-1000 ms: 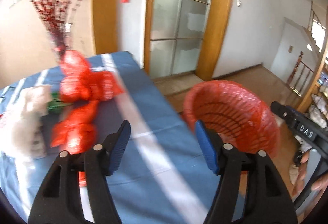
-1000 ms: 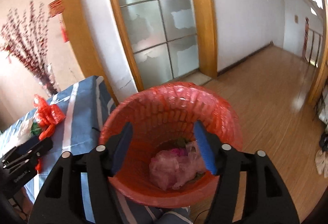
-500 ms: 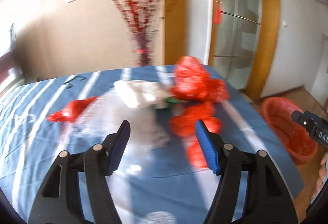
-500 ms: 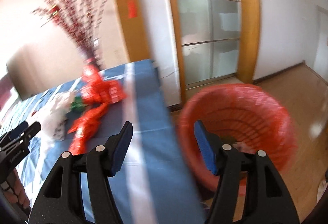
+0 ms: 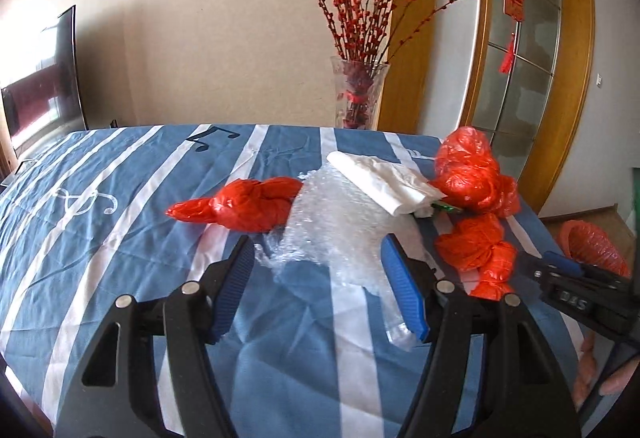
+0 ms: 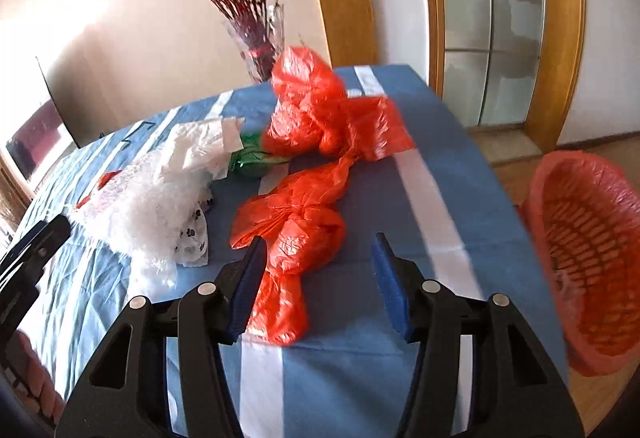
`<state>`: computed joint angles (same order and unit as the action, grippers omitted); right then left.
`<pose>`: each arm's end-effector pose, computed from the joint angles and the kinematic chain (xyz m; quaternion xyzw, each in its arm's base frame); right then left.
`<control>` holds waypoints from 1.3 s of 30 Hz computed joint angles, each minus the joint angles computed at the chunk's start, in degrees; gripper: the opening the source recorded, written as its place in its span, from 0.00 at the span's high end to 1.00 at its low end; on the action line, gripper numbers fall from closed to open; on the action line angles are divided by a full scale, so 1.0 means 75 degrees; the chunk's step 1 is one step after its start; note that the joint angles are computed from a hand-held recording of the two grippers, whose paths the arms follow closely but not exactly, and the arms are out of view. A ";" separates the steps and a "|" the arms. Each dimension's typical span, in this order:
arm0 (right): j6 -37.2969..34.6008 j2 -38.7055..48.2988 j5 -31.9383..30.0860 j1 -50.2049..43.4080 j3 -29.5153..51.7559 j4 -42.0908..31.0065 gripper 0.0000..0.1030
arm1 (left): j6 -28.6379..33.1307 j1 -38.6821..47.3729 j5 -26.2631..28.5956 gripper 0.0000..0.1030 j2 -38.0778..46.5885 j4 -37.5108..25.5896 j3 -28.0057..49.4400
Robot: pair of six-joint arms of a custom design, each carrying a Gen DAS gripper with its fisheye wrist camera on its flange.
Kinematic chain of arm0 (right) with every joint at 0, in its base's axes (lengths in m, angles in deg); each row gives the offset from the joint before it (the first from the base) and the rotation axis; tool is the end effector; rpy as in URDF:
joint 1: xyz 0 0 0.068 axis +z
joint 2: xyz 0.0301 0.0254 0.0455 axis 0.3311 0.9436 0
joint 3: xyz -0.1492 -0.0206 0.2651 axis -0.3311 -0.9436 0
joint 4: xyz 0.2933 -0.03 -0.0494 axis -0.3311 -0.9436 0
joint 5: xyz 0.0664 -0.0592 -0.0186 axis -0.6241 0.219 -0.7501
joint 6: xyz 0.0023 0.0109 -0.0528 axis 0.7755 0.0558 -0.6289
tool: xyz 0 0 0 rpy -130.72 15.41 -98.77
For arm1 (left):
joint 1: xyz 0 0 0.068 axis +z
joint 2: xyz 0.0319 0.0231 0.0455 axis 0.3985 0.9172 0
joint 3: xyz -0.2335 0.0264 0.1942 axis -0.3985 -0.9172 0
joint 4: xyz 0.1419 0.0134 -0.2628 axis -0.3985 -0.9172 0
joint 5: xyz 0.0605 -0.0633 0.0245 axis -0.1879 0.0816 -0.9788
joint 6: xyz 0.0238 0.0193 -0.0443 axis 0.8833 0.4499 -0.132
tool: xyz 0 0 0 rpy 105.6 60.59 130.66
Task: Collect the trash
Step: 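Move both tools back over the table toward the red bags, then grasp the knotted red bag with the right tool while the left tool grasps the bubble wrap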
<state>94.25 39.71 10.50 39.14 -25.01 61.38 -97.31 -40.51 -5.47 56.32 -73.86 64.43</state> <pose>0.2257 0.0863 0.0457 -0.1120 0.9145 0.1541 0.3568 0.1306 -0.2011 0.0736 -0.1565 0.8679 0.0600 0.4677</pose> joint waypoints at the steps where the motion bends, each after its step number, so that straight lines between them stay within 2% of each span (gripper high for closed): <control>1: 0.0104 0.0135 0.0017 0.0031 0.0120 -0.0063 0.47 | 0.0029 0.0015 0.0009 0.37 -0.0045 0.0071 -0.0074; 8: 0.0292 0.0856 0.0401 0.0426 0.0716 -0.0451 0.47 | 0.0467 0.0351 0.0214 0.37 -0.0168 0.0863 -0.0509; 10: 0.0285 0.0960 0.0437 0.0521 0.0761 -0.0477 0.59 | 0.0755 0.0554 0.0360 0.37 -0.0186 0.1263 -0.0637; 11: 0.0275 0.0954 0.0514 0.0554 0.0728 -0.0404 0.61 | 0.0902 0.0650 0.0424 0.37 -0.0182 0.1440 -0.0680; 12: 0.0242 0.0954 0.0483 0.0570 0.0727 -0.0433 0.70 | 0.1094 0.0784 0.0524 0.37 -0.0160 0.1636 -0.0706; 15: 0.0182 0.0841 0.0423 0.0506 0.0617 -0.0409 0.81 | 0.1605 0.1133 0.0831 0.37 -0.0089 0.2175 -0.0782; 23: -0.0062 0.0382 0.0374 0.0300 0.0113 -0.0147 0.84 | 0.2207 0.1856 0.1709 0.37 0.0106 0.3370 -0.0999; 31: -0.0249 0.0139 0.0224 -0.0007 -0.0127 -0.0100 0.84 | 0.2473 0.2237 0.2324 0.37 0.0425 0.4101 -0.1022; 33: -0.0241 0.0158 0.0243 0.0007 -0.0095 -0.0137 0.84 | 0.2514 0.2316 0.2433 0.43 0.0534 0.4245 -0.1006; 38: -0.0301 0.0148 0.0237 -0.0032 -0.0191 -0.0066 0.84 | 0.2730 0.2518 0.2901 0.86 0.0733 0.5010 -0.1176; 39: -0.0305 0.0134 0.0245 -0.0033 -0.0198 -0.0069 0.84 | 0.2763 0.2518 0.2922 0.89 0.0730 0.5109 -0.1211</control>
